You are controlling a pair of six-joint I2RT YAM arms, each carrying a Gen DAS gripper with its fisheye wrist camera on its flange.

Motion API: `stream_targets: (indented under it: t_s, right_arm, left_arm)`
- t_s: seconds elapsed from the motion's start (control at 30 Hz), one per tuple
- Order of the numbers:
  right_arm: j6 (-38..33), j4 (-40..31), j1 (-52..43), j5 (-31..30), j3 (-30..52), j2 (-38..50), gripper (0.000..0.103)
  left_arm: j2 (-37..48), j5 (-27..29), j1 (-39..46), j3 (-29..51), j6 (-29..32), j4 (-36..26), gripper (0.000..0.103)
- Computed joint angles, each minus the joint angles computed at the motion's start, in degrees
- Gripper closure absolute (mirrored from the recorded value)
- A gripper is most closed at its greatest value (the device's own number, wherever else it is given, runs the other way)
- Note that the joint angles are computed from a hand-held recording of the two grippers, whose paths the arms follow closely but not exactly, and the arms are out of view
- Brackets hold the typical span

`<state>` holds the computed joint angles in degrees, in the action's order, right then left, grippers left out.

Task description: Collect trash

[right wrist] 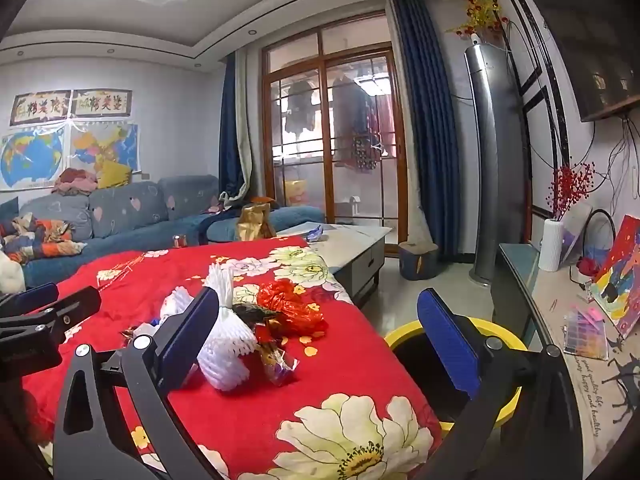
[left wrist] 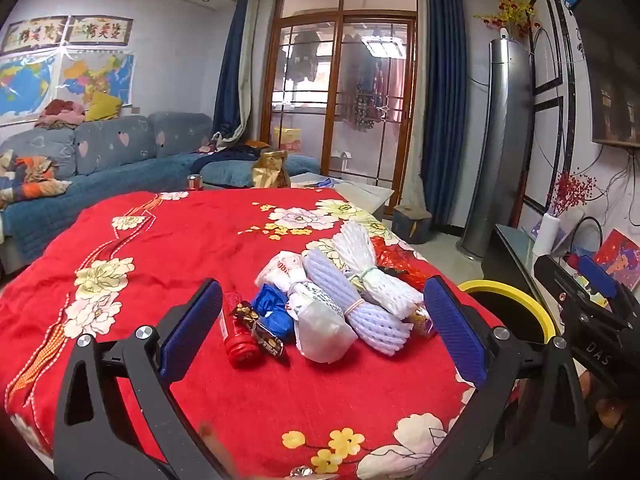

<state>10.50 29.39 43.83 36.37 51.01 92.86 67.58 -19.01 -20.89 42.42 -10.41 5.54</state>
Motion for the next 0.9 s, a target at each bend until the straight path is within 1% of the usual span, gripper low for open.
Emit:
stream_targets:
  t_s: [0.1,0.13,0.2,0.3,0.33,0.5,0.53,0.57,0.6,0.67,0.7,0.9]
  right_arm:
    - [0.35,-0.01,0.1,0.42,0.31,0.2,0.006]
    - [0.46,0.03,0.09,0.39,0.48,0.38,0.006]
    - [1.04,-0.05,0.07,0.22,0.81,1.08,0.006]
    - [1.59,-0.99,0.26,0.38,0.44,0.29,0.006]
    - [1.7,-2.35,-0.08,0.05,1.41,0.29,0.006]
    - [1.48,-3.53,0.12,0.43,0.22,-2.16,0.006]
    - [1.46,-3.74,0.31,0.63,1.89,0.01,0.006]
    - [1.45,-3.36,0.35,0.66,1.99,0.51,0.006]
    - [1.57,-3.8,0.38,0.63,2.2,0.51,0.006]
    - [1.72,-4.46,0.44,0.66,2.38,0.29,0.006]
    - [1.69,-4.09,0.23,0.43,2.39,0.7,0.006]
    - [1.74,-3.94,0.1,0.32,2.74,1.25,0.006]
  left_arm:
    - [-0.26,-1.22,-1.1,-0.18,-0.1,0.03,0.01]
    - [0.07,0.75,0.31,0.17,-0.61,-0.37,0.01]
    - [0.14,0.33,-0.03,0.13,-0.75,-0.3,0.01]
    - [-0.07,1.1,0.53,0.18,-0.87,-0.47,0.01]
    - [-0.11,1.15,0.49,0.19,-0.9,-0.56,0.01]
    - [-0.11,0.49,-0.45,0.62,-0.89,-1.24,0.01]
    - [-0.07,0.24,-0.76,0.77,-0.91,-1.4,0.01]
    - [-0.4,-0.82,-2.0,2.09,-1.34,-3.08,0.01]
    - [-0.1,-0.33,-1.54,1.4,-1.4,-2.02,0.01]
    - [-0.08,-0.92,-2.14,1.72,-1.54,-2.37,0.01]
    - [-0.12,-0.28,-1.49,1.35,-1.41,-1.88,0.01]
    - [0.43,-2.29,-3.51,2.33,-1.77,-2.43,0.01]
